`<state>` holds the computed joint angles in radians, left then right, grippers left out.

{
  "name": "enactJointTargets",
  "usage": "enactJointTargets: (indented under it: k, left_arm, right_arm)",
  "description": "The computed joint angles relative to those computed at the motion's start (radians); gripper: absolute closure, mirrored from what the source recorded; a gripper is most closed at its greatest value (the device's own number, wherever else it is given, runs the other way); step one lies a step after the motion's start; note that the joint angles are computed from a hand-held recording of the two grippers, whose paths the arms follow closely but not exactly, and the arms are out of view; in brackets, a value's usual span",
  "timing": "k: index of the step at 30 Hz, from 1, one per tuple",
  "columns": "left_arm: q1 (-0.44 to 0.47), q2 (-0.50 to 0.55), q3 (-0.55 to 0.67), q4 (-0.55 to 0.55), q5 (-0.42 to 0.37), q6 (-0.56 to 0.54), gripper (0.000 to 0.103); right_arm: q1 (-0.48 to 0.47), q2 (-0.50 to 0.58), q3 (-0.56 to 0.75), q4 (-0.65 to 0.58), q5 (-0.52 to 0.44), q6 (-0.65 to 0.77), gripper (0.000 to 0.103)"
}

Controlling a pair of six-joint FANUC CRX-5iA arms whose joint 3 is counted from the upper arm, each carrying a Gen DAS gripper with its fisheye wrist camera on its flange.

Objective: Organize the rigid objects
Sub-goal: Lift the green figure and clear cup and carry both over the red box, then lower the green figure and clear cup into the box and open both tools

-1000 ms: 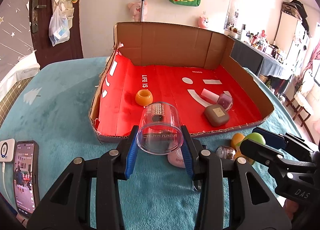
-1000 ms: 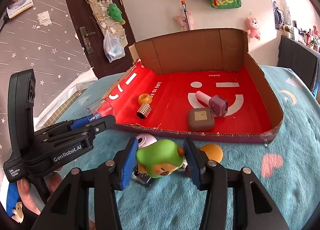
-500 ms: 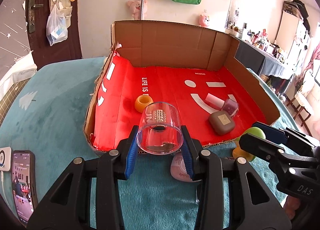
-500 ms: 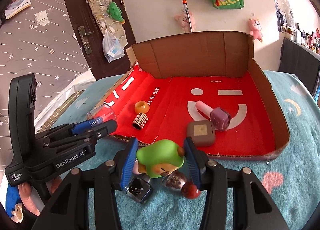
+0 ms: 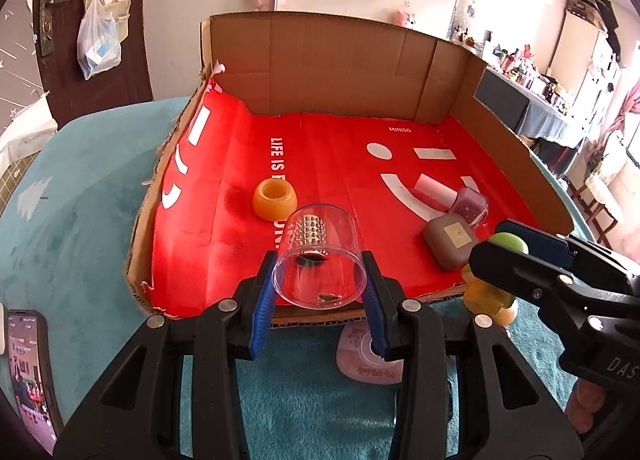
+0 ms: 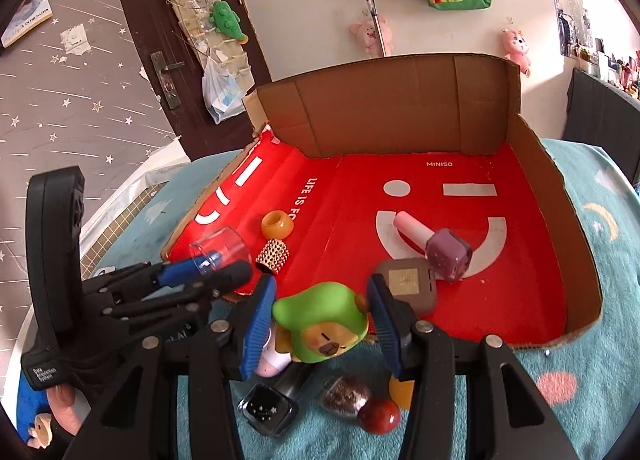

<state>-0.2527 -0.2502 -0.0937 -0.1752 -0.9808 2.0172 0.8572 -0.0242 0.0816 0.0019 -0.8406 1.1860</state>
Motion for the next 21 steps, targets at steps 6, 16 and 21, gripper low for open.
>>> enactJointTargets:
  k: [6,16,21]
  left_arm:
    - [0.014,0.013,0.000,0.013,-0.001,-0.011,0.066]
    - [0.037,0.036,-0.003,0.052,0.000,-0.051,0.066]
    - [0.048,0.044,-0.008,0.078,0.006,-0.073,0.066]
  right_arm:
    - [-0.005,0.022,0.021,-0.009,0.003,0.015,0.053]
    - [-0.031,0.090,0.097,-0.075,-0.039,0.062,0.053]
    - [-0.066,0.129,0.155,-0.165,-0.087,0.099,0.053]
